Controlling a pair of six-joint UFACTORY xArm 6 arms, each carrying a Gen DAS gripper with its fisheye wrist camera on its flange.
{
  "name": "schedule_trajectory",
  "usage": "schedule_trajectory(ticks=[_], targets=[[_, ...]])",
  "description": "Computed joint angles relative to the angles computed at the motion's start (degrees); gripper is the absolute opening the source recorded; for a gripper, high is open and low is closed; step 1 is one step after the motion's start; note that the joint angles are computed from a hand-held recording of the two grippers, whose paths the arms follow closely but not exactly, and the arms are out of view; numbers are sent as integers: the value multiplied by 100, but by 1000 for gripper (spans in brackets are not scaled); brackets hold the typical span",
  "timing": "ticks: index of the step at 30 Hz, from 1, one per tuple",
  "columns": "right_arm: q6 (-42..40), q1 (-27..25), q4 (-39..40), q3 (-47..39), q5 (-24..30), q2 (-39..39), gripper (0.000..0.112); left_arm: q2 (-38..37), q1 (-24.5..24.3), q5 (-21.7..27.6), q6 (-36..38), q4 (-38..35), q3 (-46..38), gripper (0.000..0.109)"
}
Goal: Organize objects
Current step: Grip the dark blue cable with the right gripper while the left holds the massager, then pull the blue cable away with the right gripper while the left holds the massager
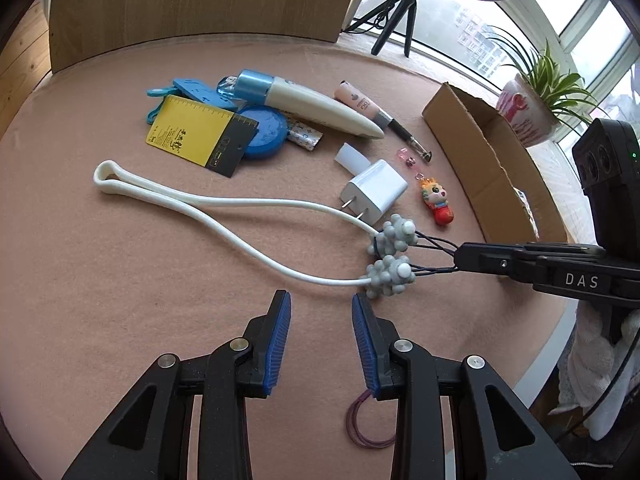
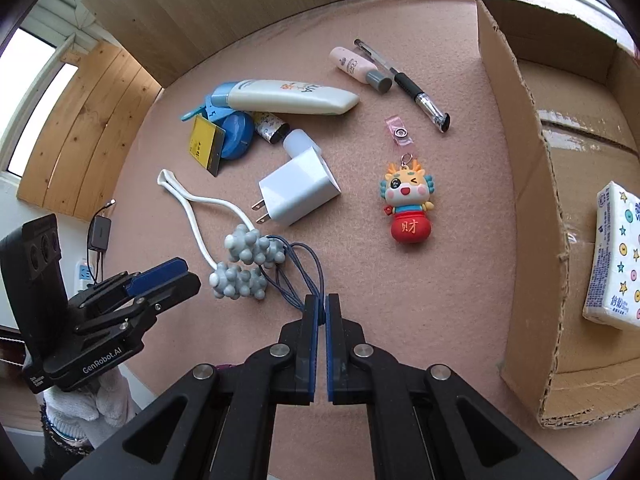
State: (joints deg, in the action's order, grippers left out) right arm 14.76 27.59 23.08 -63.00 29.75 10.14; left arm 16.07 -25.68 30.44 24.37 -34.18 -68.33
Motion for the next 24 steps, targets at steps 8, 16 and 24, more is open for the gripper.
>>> schedule_trajectory(ticks=[8, 16, 24], targets=[[-213, 58, 395, 84, -84, -36, 3, 159, -462, -125, -27, 398, -361, 49], [-123, 40, 517, 320, -270, -125, 3, 402, -489, -197, -226, 766, -505, 24], [270, -48, 108, 387, -266, -112, 2, 85, -179, -289, -399, 975, -311, 25]])
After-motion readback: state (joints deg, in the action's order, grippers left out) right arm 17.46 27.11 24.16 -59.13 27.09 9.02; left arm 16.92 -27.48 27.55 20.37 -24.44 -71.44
